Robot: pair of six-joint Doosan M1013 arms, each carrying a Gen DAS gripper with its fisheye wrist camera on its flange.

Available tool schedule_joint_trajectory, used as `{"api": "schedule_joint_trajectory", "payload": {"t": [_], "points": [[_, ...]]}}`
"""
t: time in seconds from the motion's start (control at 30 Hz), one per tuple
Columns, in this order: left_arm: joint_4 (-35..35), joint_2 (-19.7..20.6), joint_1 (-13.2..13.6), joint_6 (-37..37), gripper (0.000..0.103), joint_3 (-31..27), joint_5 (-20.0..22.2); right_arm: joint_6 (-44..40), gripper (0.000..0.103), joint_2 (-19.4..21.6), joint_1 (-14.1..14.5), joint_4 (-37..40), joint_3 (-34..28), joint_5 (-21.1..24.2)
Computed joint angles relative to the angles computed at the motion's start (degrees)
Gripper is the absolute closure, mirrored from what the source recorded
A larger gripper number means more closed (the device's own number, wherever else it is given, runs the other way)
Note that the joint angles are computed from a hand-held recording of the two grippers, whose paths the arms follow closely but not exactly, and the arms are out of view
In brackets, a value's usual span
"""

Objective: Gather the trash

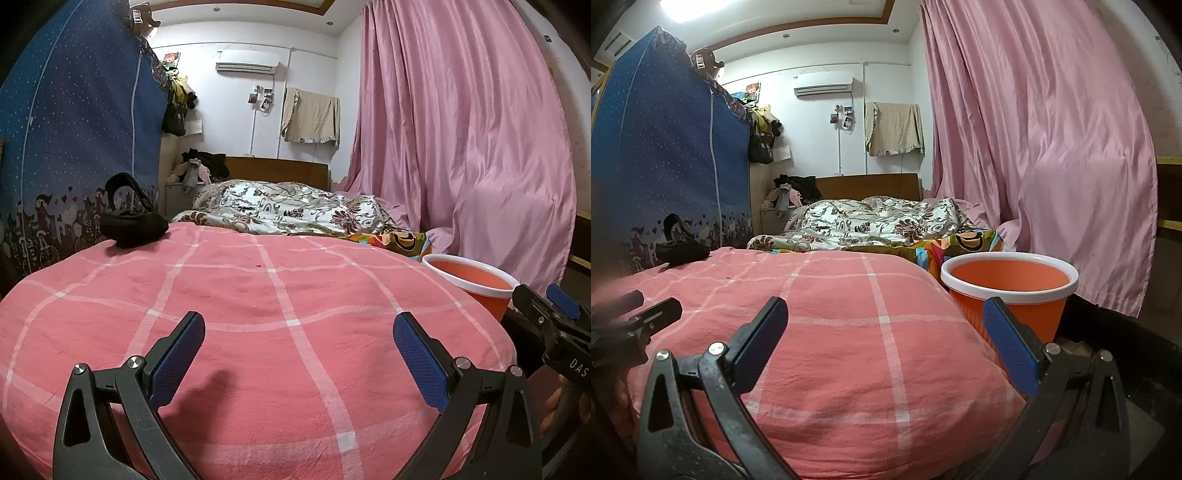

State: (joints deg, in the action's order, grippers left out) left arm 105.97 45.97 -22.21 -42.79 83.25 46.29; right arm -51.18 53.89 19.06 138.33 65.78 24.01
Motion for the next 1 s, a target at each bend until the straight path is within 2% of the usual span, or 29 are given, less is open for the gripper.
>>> {"api": "schedule_joint_trajectory", "payload": {"t": [1.0], "points": [[0.2, -0.1, 0.1, -0.2, 0.003, 0.3, -0.1, 0.2, 0.000, 0.1, -0.1, 0.0, -0.1, 0.0]]}}
